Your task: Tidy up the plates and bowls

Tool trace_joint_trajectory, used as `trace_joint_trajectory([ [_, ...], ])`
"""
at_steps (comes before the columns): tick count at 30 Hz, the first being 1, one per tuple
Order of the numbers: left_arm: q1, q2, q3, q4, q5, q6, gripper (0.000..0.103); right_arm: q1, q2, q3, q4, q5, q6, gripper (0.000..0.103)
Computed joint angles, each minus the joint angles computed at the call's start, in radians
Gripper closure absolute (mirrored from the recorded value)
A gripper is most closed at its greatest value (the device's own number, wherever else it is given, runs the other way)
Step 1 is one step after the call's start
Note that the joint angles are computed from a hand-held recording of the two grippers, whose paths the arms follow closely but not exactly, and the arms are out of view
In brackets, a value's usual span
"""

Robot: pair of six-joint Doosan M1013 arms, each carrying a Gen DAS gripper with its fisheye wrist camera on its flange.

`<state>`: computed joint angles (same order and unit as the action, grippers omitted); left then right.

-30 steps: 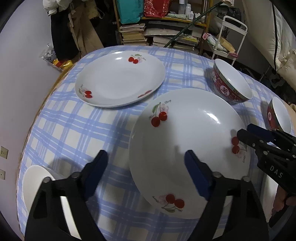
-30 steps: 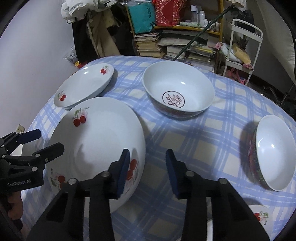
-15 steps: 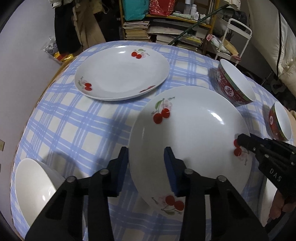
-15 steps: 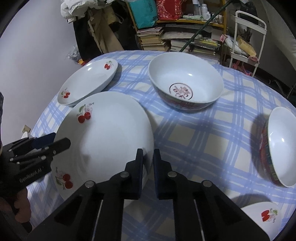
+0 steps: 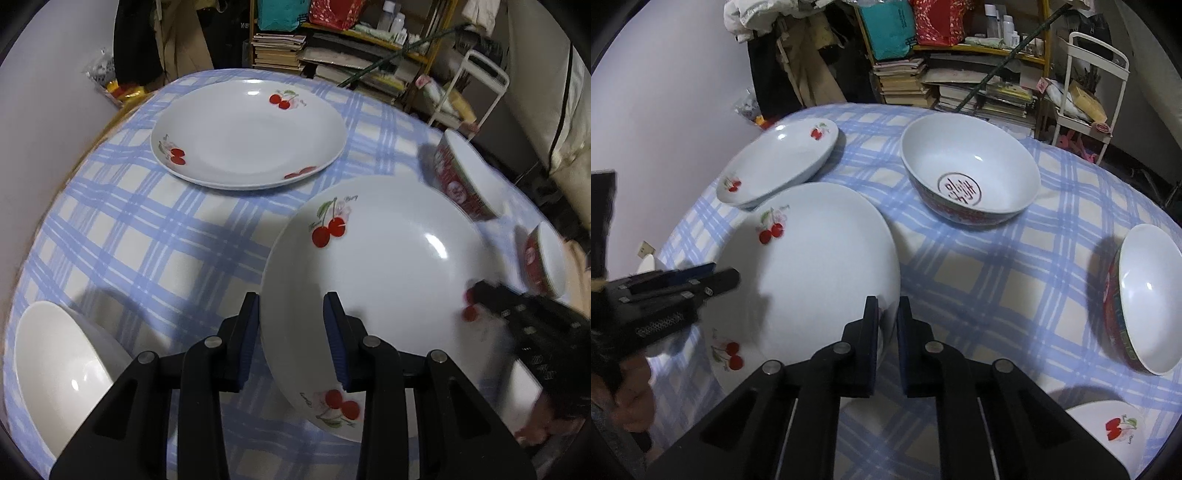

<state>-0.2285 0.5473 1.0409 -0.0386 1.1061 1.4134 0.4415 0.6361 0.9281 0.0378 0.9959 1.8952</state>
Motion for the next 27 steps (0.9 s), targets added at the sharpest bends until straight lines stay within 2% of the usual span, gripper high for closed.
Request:
trace_joint_trajectory([
  [7, -0.004, -0.024, 0.024, -0.008, -0.02, 0.05, 0.077, -0.008, -0.008, 0.014, 0.016, 0.02, 0.034, 0.092],
  [13, -0.023, -0.06, 0.062, 0.044, -0.049, 0.078, 0.08, -0.008, -0.031, 0.039, 0.028, 0.028, 0.03, 0.092],
  [27, -0.029, -0.162, 0.166, 0.04, -0.039, 0.063, 0.08, 0.017, -0.099, 0.112, 0.02, 0.014, 0.049, 0.092],
])
